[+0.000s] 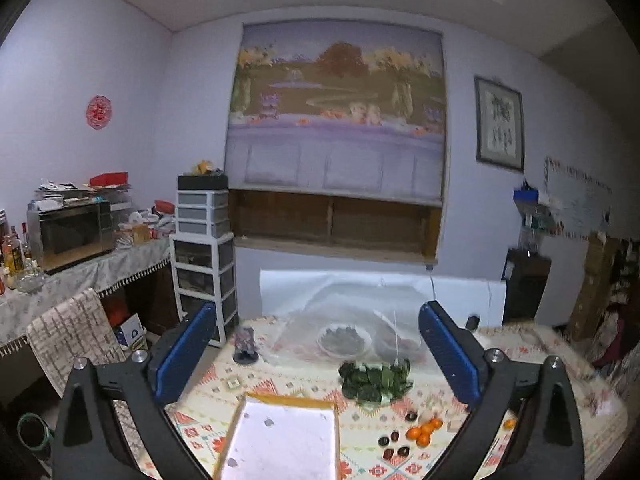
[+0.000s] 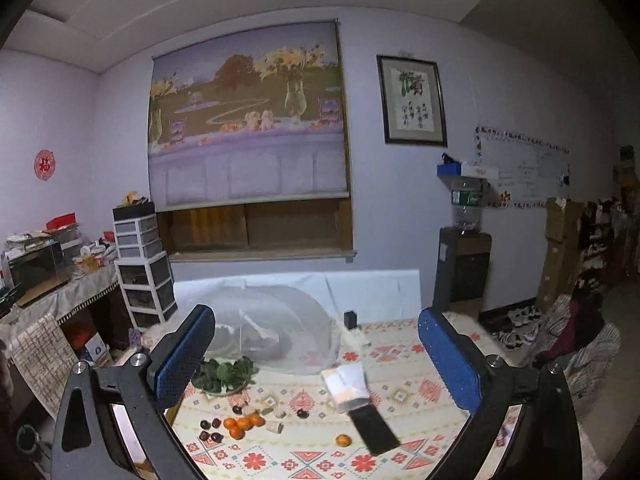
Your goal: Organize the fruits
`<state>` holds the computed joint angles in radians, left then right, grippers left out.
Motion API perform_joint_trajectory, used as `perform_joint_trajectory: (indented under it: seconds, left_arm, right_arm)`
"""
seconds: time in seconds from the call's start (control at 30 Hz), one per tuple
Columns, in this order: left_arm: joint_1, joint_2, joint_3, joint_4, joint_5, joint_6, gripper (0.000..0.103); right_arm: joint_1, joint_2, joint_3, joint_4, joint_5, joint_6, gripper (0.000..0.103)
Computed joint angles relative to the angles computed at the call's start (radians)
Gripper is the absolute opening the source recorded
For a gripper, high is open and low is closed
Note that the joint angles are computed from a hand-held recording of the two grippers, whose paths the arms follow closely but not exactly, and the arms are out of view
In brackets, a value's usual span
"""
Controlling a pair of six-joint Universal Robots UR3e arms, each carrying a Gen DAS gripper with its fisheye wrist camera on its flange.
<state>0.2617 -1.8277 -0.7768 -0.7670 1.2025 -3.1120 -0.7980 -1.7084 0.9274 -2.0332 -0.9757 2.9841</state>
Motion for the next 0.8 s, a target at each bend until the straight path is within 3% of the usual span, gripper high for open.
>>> perform_joint_trajectory:
  seconds: [0.1,0.17,0.3,0.33,0.47,0.53,0.6,0.67,0.73,0.8]
  left_arm:
    - [-0.091,-0.004,-0.192,0.104,0.022,0.039,0.103]
    - [-0.124,-0.044,-0.278,0.135,-0.045,0.044,0.103]
    - [-0.19,-0.206,-0.289,0.161,-0.097,-0.006,0.103]
    - [-0.209,-0.266,-0.271,0.187,-0.077,-0.027,0.103]
    - [-0.289,-0.465,-0.161,0.237,0.101,-0.026,0.103]
    - [-0.302,-0.541,-0.108,0.223,0.135,-0.018,0.098]
    - [-0.303,-0.614,-0.037,0.163,0.108,-0.01,0.084]
    - [-0.295,-0.698,0.098,0.025,0.061,0.006,0.052]
    - [-0.288,-0.759,0.194,-0.064,0.034,0.007,0.046]
    - [-0.284,-0.808,0.272,-0.118,0.036,0.005,0.046]
  right_arm:
    - [0.141,-0.012,0.314,-0.222,-0.109,-0.057,0.103]
    - [0.23,0.016,0.524,-0.452,-0.192,-0.061,0.103]
    - [0.269,0.184,0.754,-0.851,-0.099,-0.024,0.103]
    - [0.286,0.25,0.746,-0.879,-0.103,-0.014,0.103]
    - [0.365,0.559,0.521,-0.743,-0.202,-0.001,0.103]
    - [0.378,0.69,0.387,-0.636,-0.21,-0.014,0.1]
    - [0.383,0.777,0.3,-0.576,-0.212,-0.019,0.092]
    - [0.384,0.86,0.205,-0.512,-0.21,-0.014,0.088]
    - [0.389,0.932,0.091,-0.424,-0.196,0.001,0.084]
    - [0.402,0.974,0.025,-0.347,-0.148,0.0,0.08]
